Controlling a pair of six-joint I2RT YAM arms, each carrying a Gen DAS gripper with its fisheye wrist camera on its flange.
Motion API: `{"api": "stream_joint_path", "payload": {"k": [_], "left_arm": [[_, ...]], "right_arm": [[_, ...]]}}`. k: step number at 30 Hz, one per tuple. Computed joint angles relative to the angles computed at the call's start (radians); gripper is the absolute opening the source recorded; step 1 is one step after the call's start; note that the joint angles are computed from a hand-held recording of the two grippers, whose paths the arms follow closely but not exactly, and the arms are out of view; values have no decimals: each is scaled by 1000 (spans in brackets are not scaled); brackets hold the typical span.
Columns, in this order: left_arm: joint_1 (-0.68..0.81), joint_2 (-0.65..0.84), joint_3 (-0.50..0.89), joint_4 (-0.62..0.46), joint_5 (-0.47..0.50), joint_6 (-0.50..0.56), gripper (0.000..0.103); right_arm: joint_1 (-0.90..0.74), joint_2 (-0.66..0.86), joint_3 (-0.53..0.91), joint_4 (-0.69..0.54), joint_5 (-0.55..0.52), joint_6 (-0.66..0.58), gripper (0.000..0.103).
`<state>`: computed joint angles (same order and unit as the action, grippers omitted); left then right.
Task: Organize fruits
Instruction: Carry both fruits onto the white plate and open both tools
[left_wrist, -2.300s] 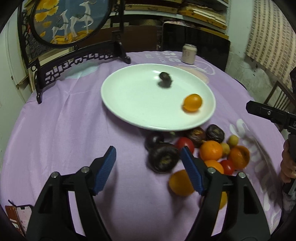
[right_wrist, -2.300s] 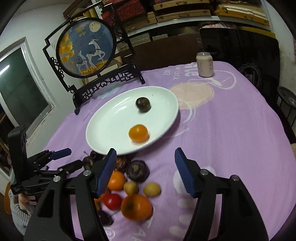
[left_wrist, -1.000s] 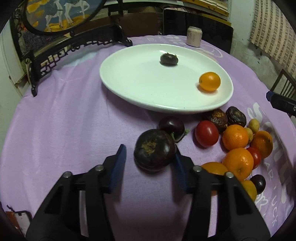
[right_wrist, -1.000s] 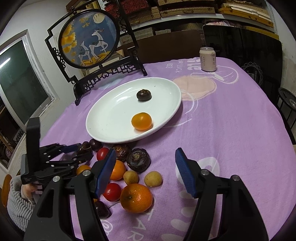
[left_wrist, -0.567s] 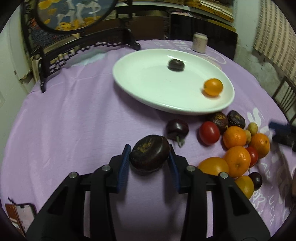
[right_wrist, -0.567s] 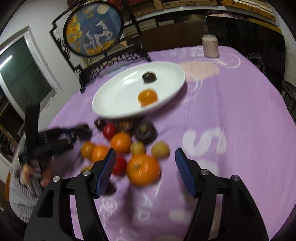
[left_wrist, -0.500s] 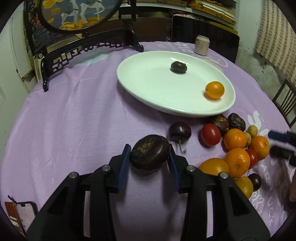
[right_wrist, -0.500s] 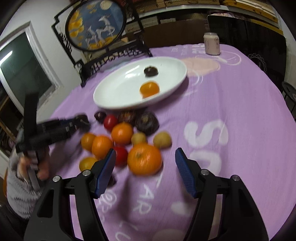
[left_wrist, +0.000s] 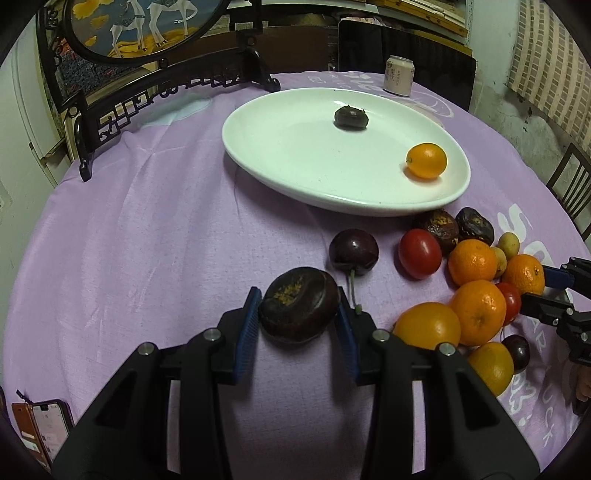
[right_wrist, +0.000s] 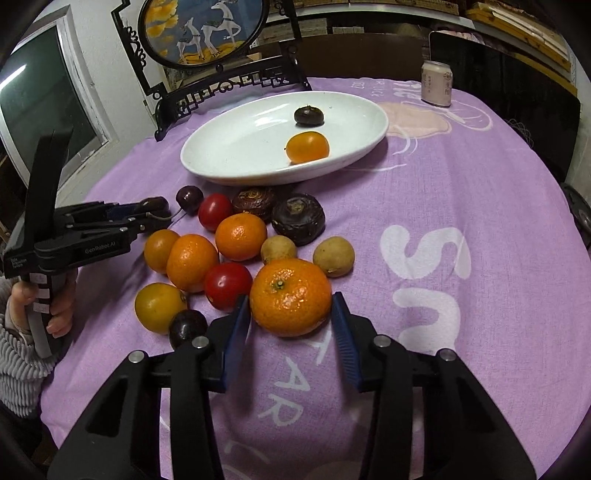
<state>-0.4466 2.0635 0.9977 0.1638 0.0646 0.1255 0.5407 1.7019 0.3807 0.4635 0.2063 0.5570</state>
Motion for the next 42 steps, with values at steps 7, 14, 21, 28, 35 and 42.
{"api": "stream_joint_path", "payload": {"k": [7, 14, 21, 28, 35, 42], "left_arm": [[1, -2, -2, 1, 7, -2, 40], [4, -5, -5, -5, 24, -6, 40], [17, -58, -61, 45, 45, -24, 37], [3, -55, -61, 49, 28, -9, 36], [-1, 14, 8, 2, 0, 1, 46], [3, 5, 1, 0, 31, 14, 40]], "right_arm": [[-32, -105, -86, 81, 5, 23, 45], [-129, -195, -194, 197, 10, 113, 45], [-110, -190, -188, 191, 41, 105, 45], [-102, -182, -182, 182, 37, 100, 45], [-86, -193, -188, 188, 22, 91, 45], [-69, -190, -179, 181, 34, 86, 45]]}}
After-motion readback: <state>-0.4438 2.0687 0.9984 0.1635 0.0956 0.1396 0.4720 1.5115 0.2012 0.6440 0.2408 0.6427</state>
